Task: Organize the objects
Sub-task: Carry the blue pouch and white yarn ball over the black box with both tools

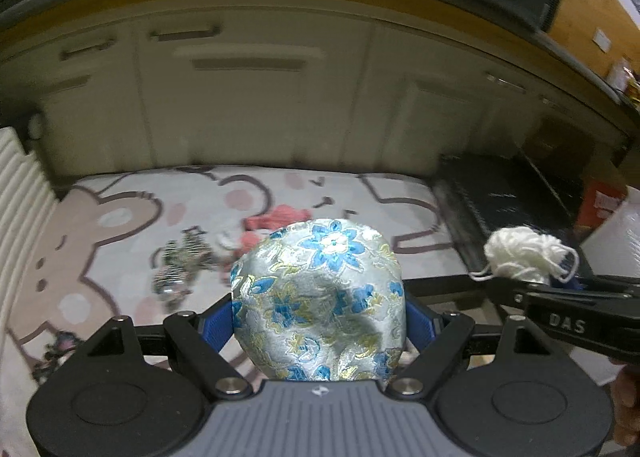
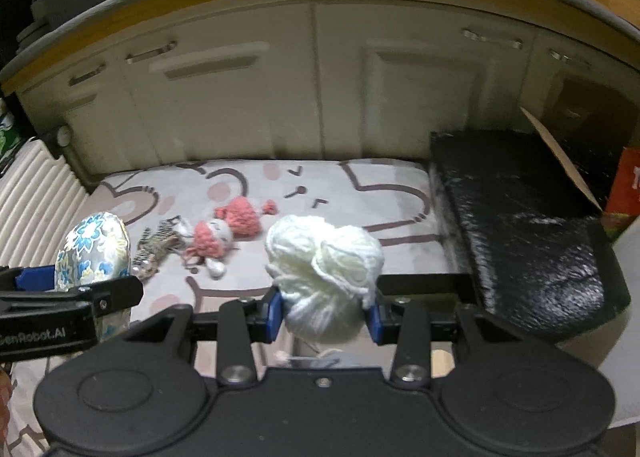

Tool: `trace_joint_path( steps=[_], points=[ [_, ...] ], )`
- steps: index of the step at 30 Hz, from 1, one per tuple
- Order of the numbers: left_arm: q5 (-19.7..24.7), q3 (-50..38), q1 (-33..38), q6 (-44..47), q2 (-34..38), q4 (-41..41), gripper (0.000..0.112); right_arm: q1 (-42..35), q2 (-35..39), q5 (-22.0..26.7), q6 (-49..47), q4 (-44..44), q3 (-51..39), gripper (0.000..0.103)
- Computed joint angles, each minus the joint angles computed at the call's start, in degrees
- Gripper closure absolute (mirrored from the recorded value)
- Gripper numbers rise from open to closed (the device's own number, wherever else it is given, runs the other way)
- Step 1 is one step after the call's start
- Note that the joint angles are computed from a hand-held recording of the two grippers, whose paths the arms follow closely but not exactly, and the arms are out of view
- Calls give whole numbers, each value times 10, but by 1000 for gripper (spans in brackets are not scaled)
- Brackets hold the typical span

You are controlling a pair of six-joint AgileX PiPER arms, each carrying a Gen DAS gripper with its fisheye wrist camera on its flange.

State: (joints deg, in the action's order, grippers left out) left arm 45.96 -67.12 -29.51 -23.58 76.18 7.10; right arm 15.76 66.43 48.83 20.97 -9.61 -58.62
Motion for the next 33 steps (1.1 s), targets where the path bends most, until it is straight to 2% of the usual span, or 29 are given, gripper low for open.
trace_joint_path(
  steps=[5, 10, 15, 20, 28, 33],
  points=[
    [-17, -16, -31, 11, 28, -10, 28, -60, -10, -11, -30, 27, 18, 62],
    [-54, -17, -56, 27, 56, -11, 28, -118, -4, -23, -76, 67, 32, 62],
    [-116, -9, -55, 66, 80, -50, 28, -156, 13, -27, -108, 90, 41, 62],
    [-184, -4, -62, 66, 115, -51, 28, -196, 31, -31, -141, 116, 54, 62],
    [-238, -14, -70, 123, 183, -115, 28, -257, 45, -30, -174, 142, 61, 62],
    [-276, -19, -86, 93, 221, -87, 28, -282, 49, -28, -209, 165, 59, 62]
  ],
)
